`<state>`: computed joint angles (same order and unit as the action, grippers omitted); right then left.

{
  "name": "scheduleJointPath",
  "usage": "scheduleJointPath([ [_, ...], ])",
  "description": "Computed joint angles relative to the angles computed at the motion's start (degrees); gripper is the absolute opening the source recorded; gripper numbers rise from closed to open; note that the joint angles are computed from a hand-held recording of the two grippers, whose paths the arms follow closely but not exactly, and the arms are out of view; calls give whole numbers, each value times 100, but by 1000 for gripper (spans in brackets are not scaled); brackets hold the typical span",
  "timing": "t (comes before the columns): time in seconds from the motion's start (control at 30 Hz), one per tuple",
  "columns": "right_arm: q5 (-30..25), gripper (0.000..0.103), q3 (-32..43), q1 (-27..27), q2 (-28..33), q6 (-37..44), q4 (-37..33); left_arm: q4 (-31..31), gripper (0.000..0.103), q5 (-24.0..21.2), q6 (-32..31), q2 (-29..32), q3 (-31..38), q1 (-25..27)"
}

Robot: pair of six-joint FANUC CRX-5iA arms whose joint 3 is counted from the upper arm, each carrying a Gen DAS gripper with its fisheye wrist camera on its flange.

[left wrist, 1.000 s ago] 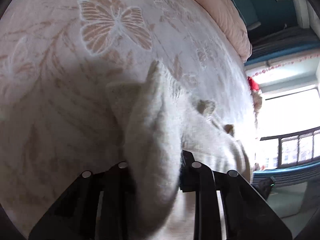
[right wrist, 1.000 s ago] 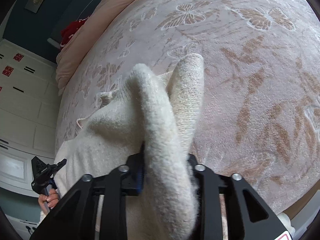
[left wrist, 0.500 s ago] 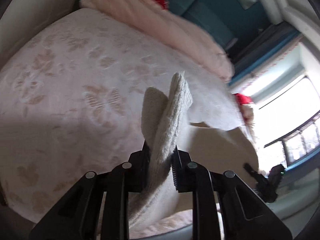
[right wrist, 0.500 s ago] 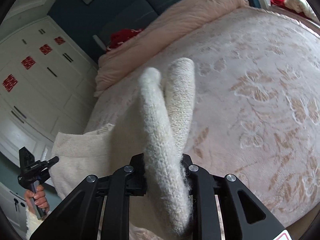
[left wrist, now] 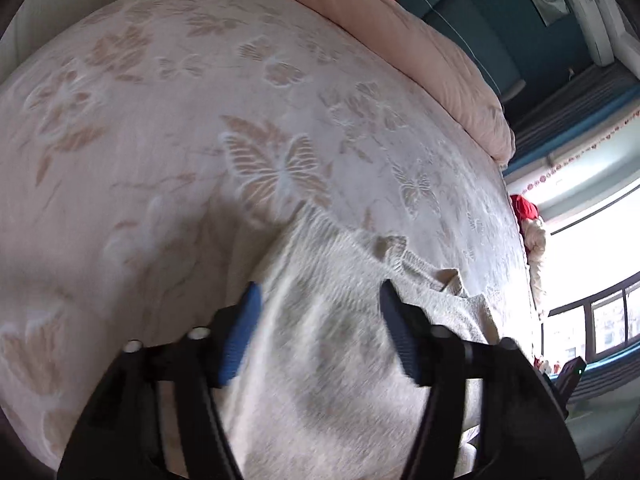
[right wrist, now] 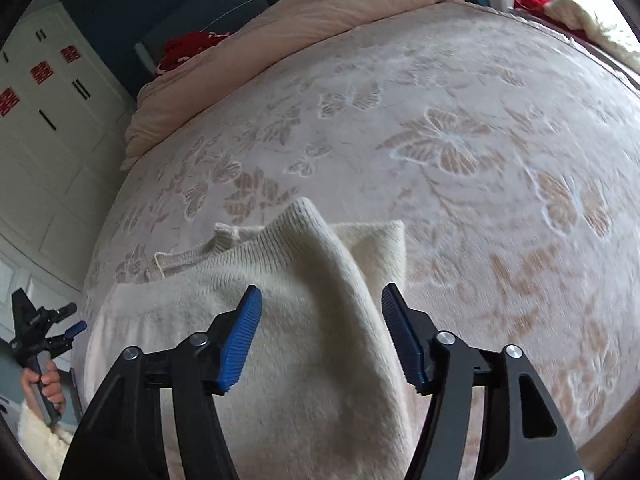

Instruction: Fold small clothes

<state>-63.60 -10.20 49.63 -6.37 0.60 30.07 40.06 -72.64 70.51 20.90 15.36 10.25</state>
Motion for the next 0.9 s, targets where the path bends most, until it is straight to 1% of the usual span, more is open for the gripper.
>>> scheduleJointPath([
  [0.03, -71, 70, 247, -177, 264, 322, -183, -124, 71, -71, 88, 164, 203, -113],
  [0.1, -111, 71, 490, -385, 604, 666, -457, -631, 71, -249, 379, 484, 743, -314],
  [0.13, -57, 71, 490, -468, 703, 752, -560, -809, 70, -285, 443, 600, 878, -390],
  [0.17, -1, 70, 525, -549, 796, 872, -733, -1010, 66, -316, 548, 748, 1082, -476],
  [0.2, 59, 54, 565, -611, 866, 998, -908, -1104, 47, -352, 585, 842, 1189, -533],
  [0.23, 102, 19, 598, -637, 897, 1132, -1084, -1238, 25, -404, 631, 902, 1283, -563],
  [0.27, 189, 15, 561, -607, 853, 1112, -1060, -1298, 18, -344, 663, 899, 1308, -580],
  [0.3, 263, 10, 516, -540, 789, 1018, -879, -1080, 4, -214, 533, 830, 1151, -545],
  [0.33, 391, 9, 430, -476, 677, 893, -620, -805, 4, -31, 383, 722, 977, -504],
  [0.43, 605, 8, 253, -379, 437, 365, 80, -616, 4, 237, 118, 606, 1015, -516],
  [0.5, 605, 8, 218, -480, 447, 242, 161, -594, 4, 293, 232, 710, 1242, -572],
  [0.53, 389, 9, 343, -573, 623, 378, -35, -709, 5, 252, 343, 827, 1432, -616],
  [0.57, 138, 9, 516, -668, 831, 589, -320, -1041, 5, 153, 514, 976, 1701, -697],
  [0.6, -43, 11, 623, -758, 998, 709, -600, -1388, 5, -46, 646, 1148, 1972, -778],
  [0.63, -35, 12, 579, -797, 1027, 650, -777, -1727, 6, -257, 828, 1353, 2270, -857],
  [0.67, 73, 12, 409, -743, 884, 410, -654, -2004, 6, -350, 971, 1426, 2328, -905],
  [0.7, 92, 16, 260, -604, 731, 35, -324, -1981, 8, -220, 1007, 1322, 2145, -874],
  [0.73, -54, 22, 210, -425, 626, -224, 10, -1662, 9, 95, 961, 1079, 1723, -784],
  [0.77, -186, 23, 172, -228, 522, -389, 300, -1321, 9, 330, 835, 850, 1340, -700],
  [0.8, -226, 23, 113, -49, 409, -463, 504, -1129, 9, 445, 734, 633, 1080, -637],
  [0.87, -404, 23, 123, 366, 283, -427, 703, -1128, 9, 769, 387, 15, 530, -587],
  [0.9, -454, 23, 142, 563, 268, -348, 684, -1126, 9, 843, 243, -228, 307, -574],
])
